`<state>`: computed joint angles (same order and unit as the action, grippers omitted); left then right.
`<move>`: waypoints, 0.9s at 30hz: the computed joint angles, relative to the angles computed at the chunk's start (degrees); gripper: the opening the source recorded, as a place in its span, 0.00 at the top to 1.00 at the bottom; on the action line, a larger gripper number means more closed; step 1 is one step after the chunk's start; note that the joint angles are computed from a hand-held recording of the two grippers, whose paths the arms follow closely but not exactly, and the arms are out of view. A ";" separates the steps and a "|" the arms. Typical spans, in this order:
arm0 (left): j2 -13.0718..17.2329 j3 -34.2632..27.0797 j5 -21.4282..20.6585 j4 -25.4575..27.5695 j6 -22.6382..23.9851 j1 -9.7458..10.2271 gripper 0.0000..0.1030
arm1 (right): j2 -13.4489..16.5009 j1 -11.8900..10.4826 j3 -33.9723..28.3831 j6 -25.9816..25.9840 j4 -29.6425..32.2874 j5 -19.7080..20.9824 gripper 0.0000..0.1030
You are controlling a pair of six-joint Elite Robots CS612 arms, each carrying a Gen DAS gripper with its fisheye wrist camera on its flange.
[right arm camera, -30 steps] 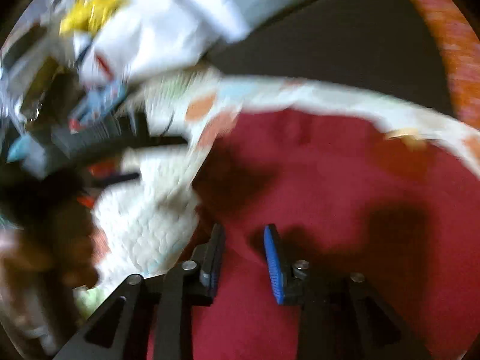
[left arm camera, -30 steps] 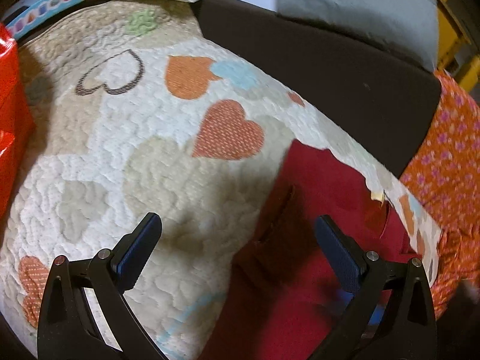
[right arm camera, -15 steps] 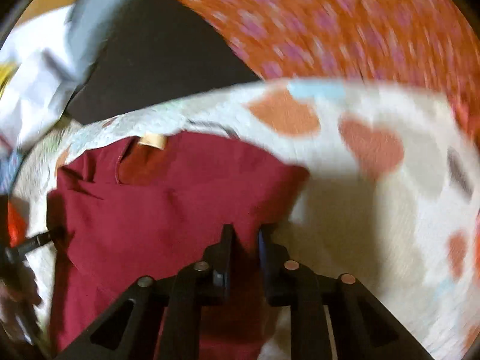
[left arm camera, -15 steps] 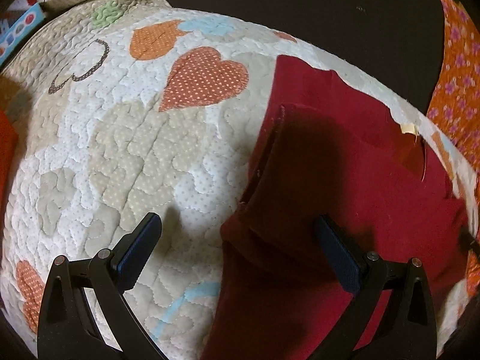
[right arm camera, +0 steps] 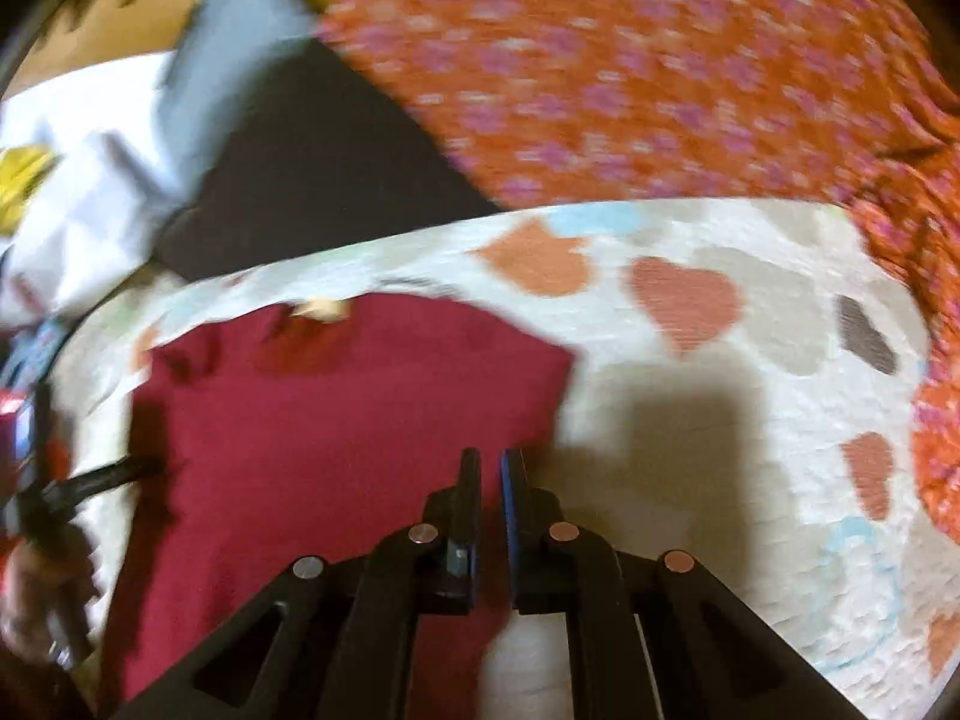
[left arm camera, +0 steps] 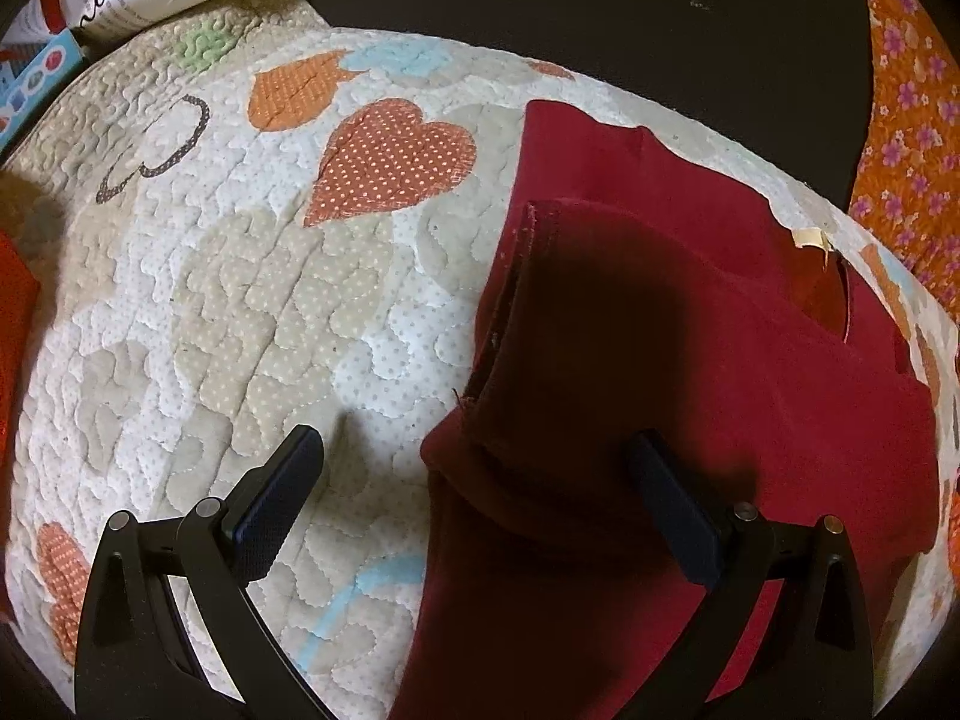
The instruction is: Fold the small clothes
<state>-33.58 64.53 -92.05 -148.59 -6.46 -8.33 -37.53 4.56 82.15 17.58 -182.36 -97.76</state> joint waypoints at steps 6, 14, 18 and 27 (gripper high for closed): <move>0.16 0.04 -0.44 0.47 -0.02 0.03 0.00 | 2.28 1.87 -3.55 -5.08 11.85 -4.66 0.96; -0.30 0.76 -0.12 -0.07 0.13 -0.12 0.01 | 0.22 2.01 -0.59 -2.02 6.15 -3.79 0.95; -0.89 1.77 -0.79 -0.69 0.81 0.00 0.01 | 0.93 1.52 -1.05 -1.25 6.32 -0.46 0.94; -1.25 1.85 -5.80 1.97 -2.62 1.29 0.01 | 0.00 1.37 -0.44 3.38 8.71 0.47 0.93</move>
<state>-34.84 66.38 -97.85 -146.62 -9.08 -7.04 -37.53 5.92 81.71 20.96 -173.65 -97.29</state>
